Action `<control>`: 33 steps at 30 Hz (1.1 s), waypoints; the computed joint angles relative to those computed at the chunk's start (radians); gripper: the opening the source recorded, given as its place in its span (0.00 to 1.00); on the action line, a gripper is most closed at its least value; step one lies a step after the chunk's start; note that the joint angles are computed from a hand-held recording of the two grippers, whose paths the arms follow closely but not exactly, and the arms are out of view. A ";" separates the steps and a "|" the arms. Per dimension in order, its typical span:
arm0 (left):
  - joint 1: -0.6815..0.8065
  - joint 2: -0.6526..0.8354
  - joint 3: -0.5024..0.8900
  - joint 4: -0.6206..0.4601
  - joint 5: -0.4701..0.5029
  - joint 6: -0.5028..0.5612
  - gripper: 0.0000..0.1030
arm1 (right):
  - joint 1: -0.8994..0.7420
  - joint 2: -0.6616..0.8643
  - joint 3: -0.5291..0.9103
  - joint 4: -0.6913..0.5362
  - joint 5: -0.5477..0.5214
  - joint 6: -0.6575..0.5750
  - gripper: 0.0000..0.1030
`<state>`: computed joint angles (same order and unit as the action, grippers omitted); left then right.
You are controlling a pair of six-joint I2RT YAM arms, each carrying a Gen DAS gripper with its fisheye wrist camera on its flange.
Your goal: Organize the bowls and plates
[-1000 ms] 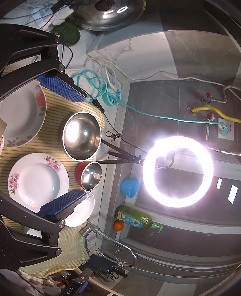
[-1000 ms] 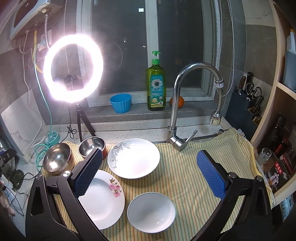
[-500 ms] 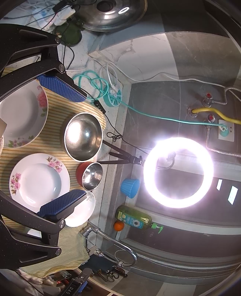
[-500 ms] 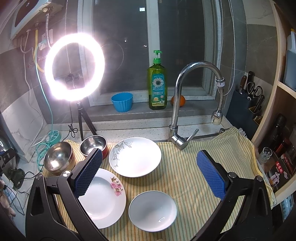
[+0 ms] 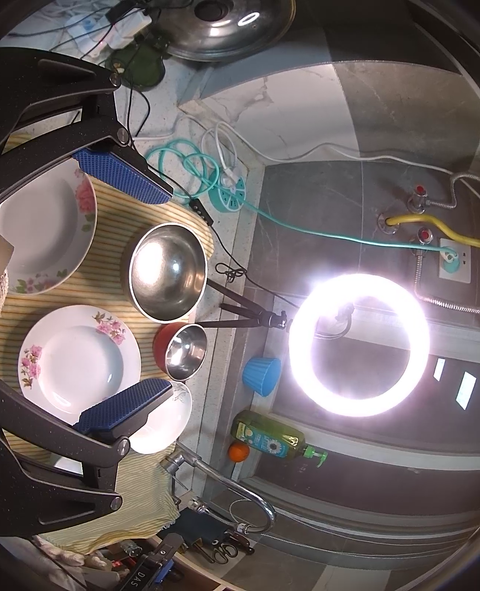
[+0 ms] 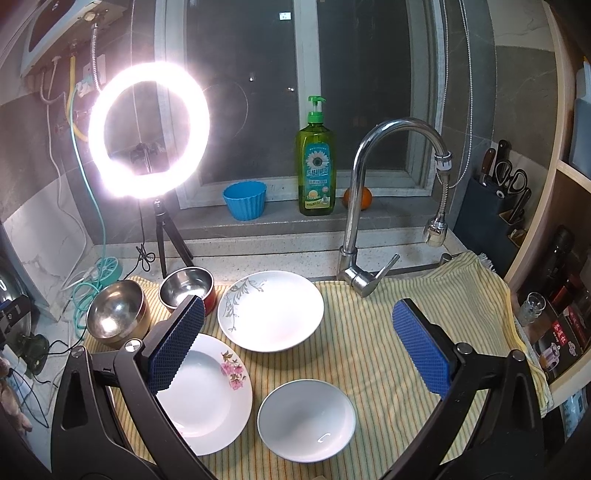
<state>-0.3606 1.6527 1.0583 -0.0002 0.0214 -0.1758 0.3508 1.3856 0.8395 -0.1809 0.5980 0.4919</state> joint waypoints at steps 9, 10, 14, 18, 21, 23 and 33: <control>-0.002 0.036 0.035 -0.023 0.003 -0.008 0.93 | -0.013 0.037 0.014 0.007 -0.028 -0.007 1.00; -0.003 0.040 0.036 -0.025 0.004 -0.008 0.93 | -0.013 0.041 0.016 0.007 -0.030 -0.007 1.00; -0.001 0.054 0.042 -0.042 0.017 -0.008 0.93 | -0.041 0.059 0.025 0.018 -0.070 -0.041 1.00; -0.005 0.055 0.030 -0.054 0.022 -0.021 0.93 | -0.080 0.072 0.021 0.048 -0.160 -0.078 1.00; -0.007 0.059 0.021 -0.070 0.028 -0.037 0.92 | -0.117 0.087 0.022 0.067 -0.253 -0.120 1.00; -0.006 0.065 0.013 -0.074 0.030 -0.049 0.91 | -0.129 0.099 0.022 0.082 -0.297 -0.145 1.00; 0.014 0.107 0.004 -0.111 0.104 -0.096 0.69 | -0.182 0.224 0.081 0.080 -0.539 -0.235 0.88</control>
